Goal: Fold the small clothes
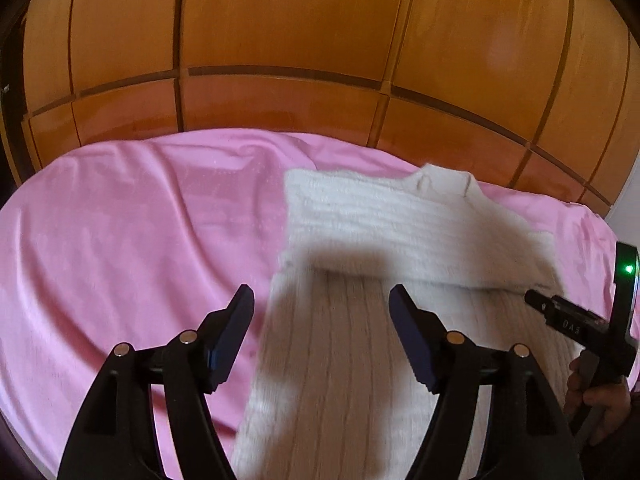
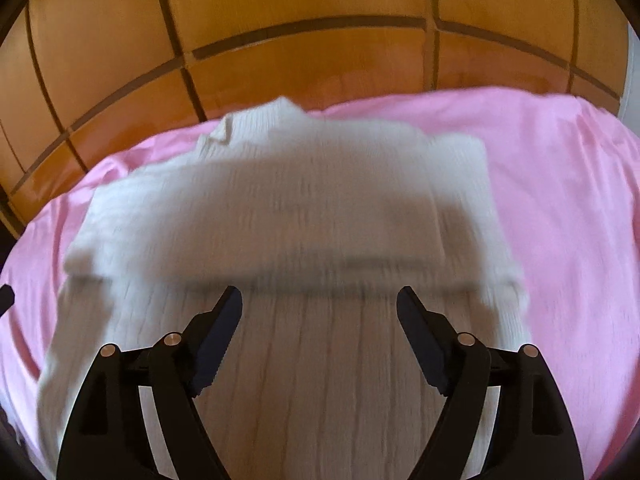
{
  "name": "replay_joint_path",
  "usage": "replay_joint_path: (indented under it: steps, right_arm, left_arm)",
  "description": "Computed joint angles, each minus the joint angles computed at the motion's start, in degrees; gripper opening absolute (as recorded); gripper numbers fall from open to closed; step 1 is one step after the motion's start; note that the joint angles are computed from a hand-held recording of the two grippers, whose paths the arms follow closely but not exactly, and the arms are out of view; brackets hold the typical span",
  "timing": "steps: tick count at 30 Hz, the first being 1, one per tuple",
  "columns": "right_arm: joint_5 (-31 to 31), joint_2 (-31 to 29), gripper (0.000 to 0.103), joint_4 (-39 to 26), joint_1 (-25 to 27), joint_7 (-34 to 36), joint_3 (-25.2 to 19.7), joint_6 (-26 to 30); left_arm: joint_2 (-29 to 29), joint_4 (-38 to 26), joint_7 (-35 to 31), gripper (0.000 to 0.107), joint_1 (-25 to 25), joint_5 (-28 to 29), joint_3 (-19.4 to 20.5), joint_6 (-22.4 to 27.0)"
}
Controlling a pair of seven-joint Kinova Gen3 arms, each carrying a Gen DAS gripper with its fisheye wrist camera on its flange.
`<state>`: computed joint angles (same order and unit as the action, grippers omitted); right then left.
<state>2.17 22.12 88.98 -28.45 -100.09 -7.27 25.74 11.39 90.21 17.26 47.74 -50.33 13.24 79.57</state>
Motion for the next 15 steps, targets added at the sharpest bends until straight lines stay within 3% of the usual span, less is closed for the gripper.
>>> replay_joint_path:
  steps: [8, 15]
  right_arm:
    - [-4.49, -5.00, 0.080, 8.59, 4.05, 3.94, -2.78, -0.26]
    - [-5.71, -7.45, 0.083, 11.63, 4.67, 5.70, -2.87, 0.07]
  left_arm:
    - [-0.47, 0.90, 5.23, 0.076, 3.46, 0.35, 1.88, 3.35]
    - [-1.10, 2.94, 8.31, 0.081, 4.16, 2.07, 2.77, 3.63]
